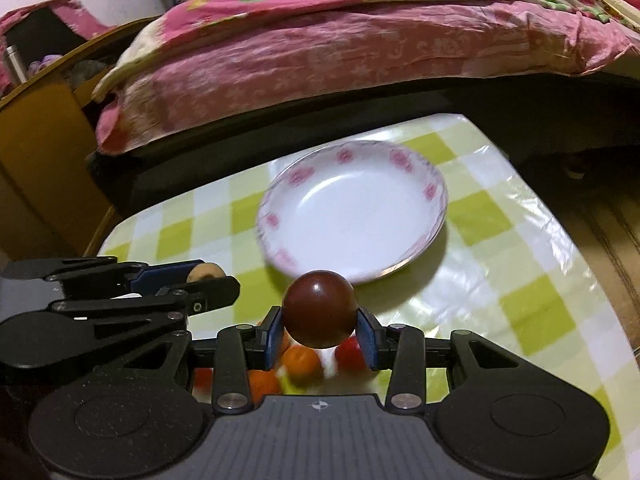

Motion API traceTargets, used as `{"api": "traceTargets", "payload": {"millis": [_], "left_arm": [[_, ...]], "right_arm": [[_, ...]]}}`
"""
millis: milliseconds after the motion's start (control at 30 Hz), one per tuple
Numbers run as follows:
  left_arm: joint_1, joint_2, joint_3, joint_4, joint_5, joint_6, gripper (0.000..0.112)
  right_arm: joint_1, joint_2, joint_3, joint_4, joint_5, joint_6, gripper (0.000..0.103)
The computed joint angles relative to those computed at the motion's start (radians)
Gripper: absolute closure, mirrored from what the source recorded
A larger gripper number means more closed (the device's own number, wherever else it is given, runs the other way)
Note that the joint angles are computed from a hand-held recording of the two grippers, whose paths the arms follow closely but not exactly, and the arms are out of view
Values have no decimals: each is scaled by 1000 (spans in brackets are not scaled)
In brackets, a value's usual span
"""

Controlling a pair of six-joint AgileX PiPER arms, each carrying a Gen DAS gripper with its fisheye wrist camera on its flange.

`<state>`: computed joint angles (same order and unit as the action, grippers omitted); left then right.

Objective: Organize fruits
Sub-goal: 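Carry both fruits over the white plate and open both grippers to drop them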

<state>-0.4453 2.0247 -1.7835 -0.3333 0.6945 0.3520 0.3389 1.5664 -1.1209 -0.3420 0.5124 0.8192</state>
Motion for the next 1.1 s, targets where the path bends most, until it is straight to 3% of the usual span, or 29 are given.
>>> {"api": "traceTargets", "payload": {"millis": [300,433,633,1100], "left_arm": [[-15,169,-208,37,40,-29,79],[-11,209,-258,56,61,-58,79],[-9,214,-255,79,46,-68,78],[-4,217,-265,68,50,-65,73]], "right_arm": [[-107,114,-70,80,-42,-147,68],[-88,131,-82,-5,-52,-124,67],[-100,158,-102,46,-79,-204,64],[-97,149,-89,-26,-89,-139,62]]}}
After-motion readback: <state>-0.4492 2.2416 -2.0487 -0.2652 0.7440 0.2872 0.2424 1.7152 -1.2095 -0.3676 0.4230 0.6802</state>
